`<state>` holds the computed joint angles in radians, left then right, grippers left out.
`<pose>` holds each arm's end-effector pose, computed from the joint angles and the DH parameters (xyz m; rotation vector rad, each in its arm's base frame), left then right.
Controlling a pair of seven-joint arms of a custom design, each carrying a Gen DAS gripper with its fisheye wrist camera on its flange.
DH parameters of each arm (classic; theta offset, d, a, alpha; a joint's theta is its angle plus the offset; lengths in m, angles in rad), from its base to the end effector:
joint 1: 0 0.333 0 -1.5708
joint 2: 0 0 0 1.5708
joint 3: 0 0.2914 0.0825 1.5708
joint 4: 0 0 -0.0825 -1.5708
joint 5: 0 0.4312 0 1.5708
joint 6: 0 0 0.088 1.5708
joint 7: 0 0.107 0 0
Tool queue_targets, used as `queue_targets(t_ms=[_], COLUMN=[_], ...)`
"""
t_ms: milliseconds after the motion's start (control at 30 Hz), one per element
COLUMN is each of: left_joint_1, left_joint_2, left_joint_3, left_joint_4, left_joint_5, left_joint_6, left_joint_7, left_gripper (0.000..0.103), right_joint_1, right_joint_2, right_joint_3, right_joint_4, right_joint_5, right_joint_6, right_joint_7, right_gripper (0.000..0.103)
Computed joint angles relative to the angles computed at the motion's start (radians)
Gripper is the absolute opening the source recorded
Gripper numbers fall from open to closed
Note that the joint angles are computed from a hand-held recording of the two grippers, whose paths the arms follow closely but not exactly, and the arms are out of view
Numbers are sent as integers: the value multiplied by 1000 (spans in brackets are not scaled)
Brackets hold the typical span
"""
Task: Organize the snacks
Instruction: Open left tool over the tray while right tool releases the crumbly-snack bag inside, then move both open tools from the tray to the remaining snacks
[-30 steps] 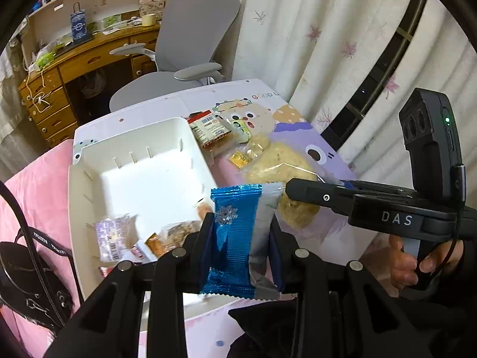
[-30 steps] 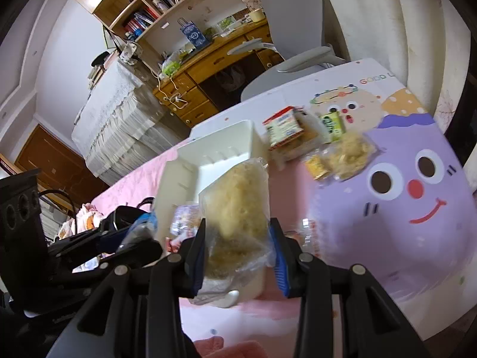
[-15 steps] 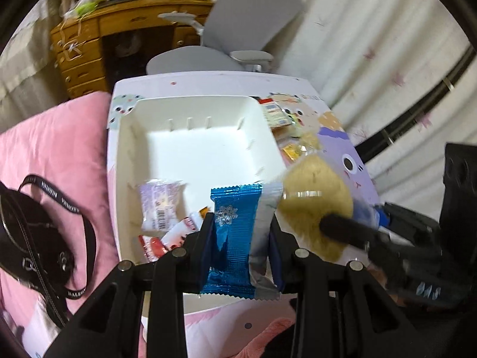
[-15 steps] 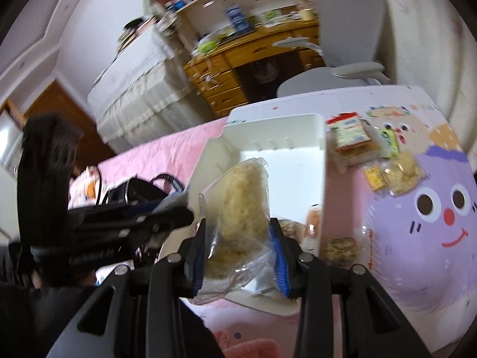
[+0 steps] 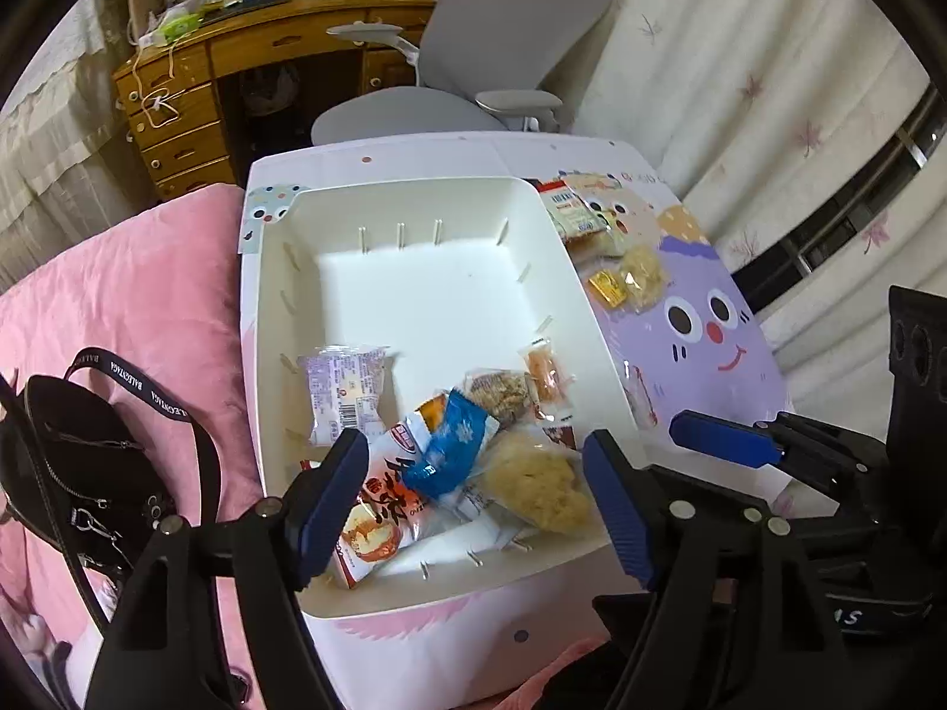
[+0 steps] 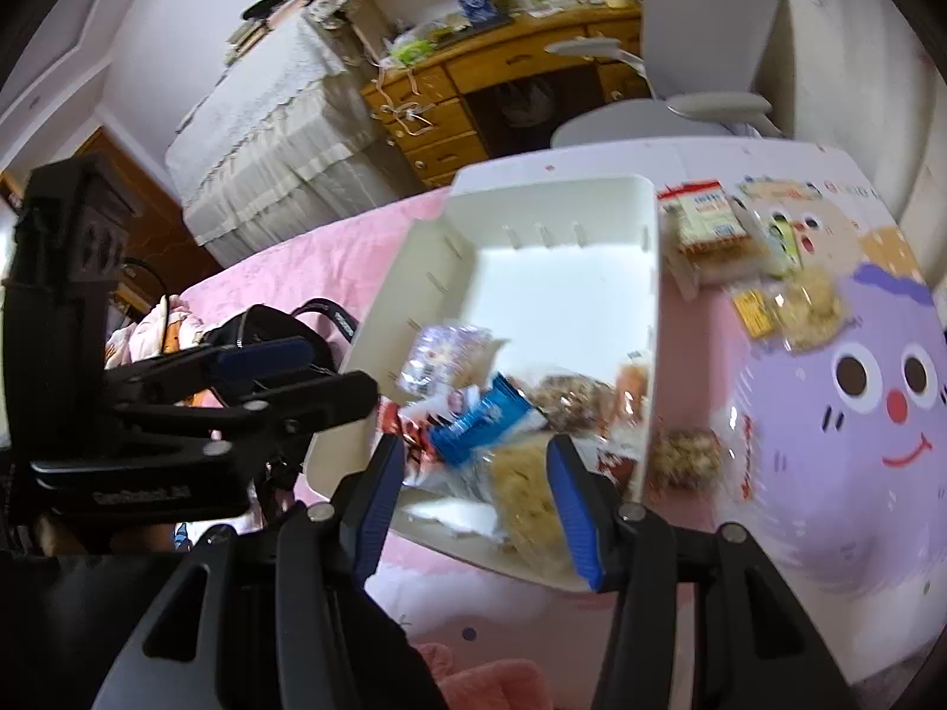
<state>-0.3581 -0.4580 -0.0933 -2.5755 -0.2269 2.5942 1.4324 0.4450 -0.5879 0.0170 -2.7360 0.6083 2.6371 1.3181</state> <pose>0.4375 -0.2061 0.4213 -1.9182 2.2256 -0.7137 0.3995 0.1821 0.3982 -1.9894 1.5465 0.0229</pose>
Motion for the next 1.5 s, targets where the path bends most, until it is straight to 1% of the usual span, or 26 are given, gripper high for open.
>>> queue_targets(t_ms=[100,200,333,500,567,633,733,867,1000,1100,1167,1233,1300,1400,1500], left_joint_1=[-6,3,7,28,34,45,59,71,79,81,74,66,56,40,12], left_joint_2=[23,52,93,160,197,236,297,373,471,548,610,686,753,851,968], left_joint_3=[2,-11,-21,-52,-60,-74,-94,-117,-134,-148,-155,-161,-164,-166,-161], left_joint_4=[31,71,128,223,273,327,415,524,655,750,822,916,997,1118,1268], left_joint_5=[-5,2,-16,16,19,39,78,133,166,213,275,316,352,390,430], left_joint_6=[-31,-70,-111,-155,-181,-204,-235,-282,-342,-380,-395,-435,-463,-510,-577], left_joint_7=[18,14,29,28,33,28,27,60,125,158,154,175,199,254,314], left_gripper=[78,79,79,79,79,79,79,79,80,80,80,80,80,80,80], right_joint_1=[-24,-60,-97,-157,-172,-187,-206,-202,-178,-172,-162,-144,-115,-74,-52], right_joint_2=[-17,-50,-98,-133,-145,-153,-138,-102,-54,-14,18,57,82,130,190], right_joint_3=[4,18,13,6,2,-1,-2,-30,-69,-83,-96,-119,-153,-191,-205], right_joint_4=[-18,-47,-86,-116,-127,-138,-136,-136,-126,-116,-108,-95,-82,-62,-31], right_joint_5=[-10,-52,-98,-169,-190,-213,-256,-278,-252,-243,-233,-213,-164,-80,-11], right_joint_6=[-9,-3,4,-26,-25,-12,-1,28,48,59,70,81,82,115,138], right_joint_7=[35,74,107,136,135,124,91,0,-104,-195,-274,-373,-483,-657,-790], right_gripper=[51,51,51,51,53,60,62,62,62,62,62,62,62,62,62])
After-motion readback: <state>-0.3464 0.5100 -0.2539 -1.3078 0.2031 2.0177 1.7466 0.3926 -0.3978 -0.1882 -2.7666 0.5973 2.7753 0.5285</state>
